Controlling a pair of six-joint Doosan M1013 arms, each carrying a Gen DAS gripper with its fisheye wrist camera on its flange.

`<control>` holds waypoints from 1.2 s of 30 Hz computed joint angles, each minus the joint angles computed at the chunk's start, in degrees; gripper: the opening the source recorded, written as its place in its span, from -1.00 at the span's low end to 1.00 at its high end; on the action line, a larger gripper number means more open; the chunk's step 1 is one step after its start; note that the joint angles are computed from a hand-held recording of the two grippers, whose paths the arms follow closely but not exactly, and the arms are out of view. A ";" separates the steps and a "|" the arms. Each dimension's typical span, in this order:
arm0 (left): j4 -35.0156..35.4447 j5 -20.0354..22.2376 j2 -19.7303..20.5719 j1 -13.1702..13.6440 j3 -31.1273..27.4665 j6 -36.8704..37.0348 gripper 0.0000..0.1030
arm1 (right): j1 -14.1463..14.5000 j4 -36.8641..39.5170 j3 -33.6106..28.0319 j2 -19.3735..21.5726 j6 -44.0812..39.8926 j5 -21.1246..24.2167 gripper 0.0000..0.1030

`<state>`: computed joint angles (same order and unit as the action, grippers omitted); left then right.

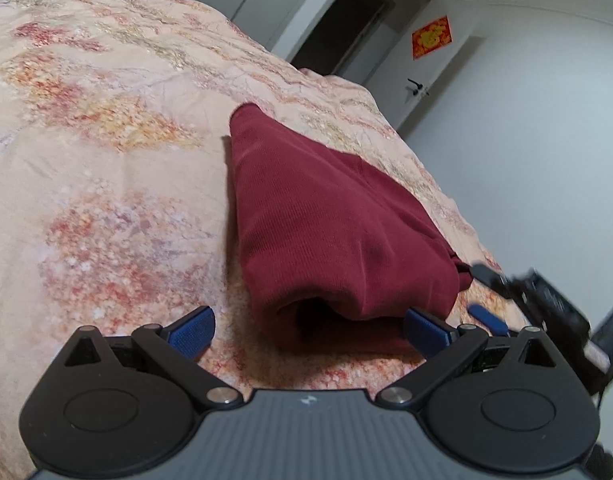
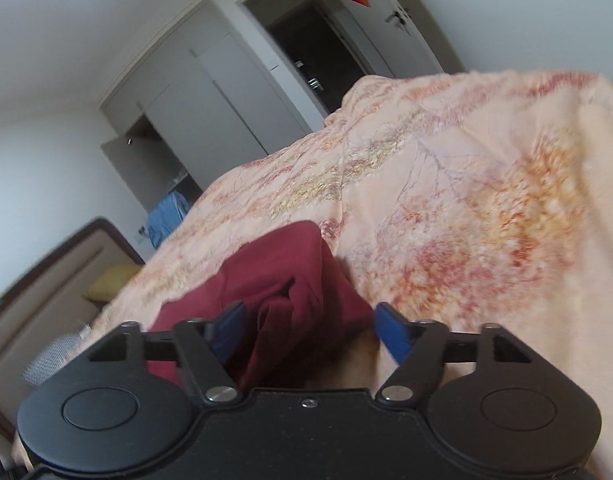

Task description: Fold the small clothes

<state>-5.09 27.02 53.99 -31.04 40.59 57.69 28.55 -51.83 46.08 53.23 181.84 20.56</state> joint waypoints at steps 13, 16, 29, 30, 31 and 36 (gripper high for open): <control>14.66 0.50 -0.87 -0.21 1.26 -18.49 0.99 | 3.49 8.77 -3.86 2.03 -40.75 1.02 0.22; 15.09 0.79 -0.88 -0.25 1.20 -18.76 0.99 | 4.24 9.57 -8.47 4.49 -48.69 6.07 0.15; 15.06 1.58 -0.71 -0.45 0.86 -17.98 0.99 | 5.91 -16.07 -11.45 7.25 -38.99 13.34 -1.00; 15.06 1.86 -0.61 -0.46 0.69 -17.89 0.99 | 6.00 -17.17 -11.08 7.22 -39.34 14.30 -1.00; 14.86 2.09 -0.52 -0.45 0.55 -17.57 0.99 | 5.90 -15.73 -10.65 7.04 -41.28 14.75 -1.00; 14.77 2.08 -0.48 -0.44 0.62 -16.97 0.99 | 5.19 -10.70 -7.18 5.04 -38.93 15.33 -0.83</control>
<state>9.68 29.10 53.51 -31.48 41.21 40.71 33.74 -62.52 38.91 58.28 142.91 35.88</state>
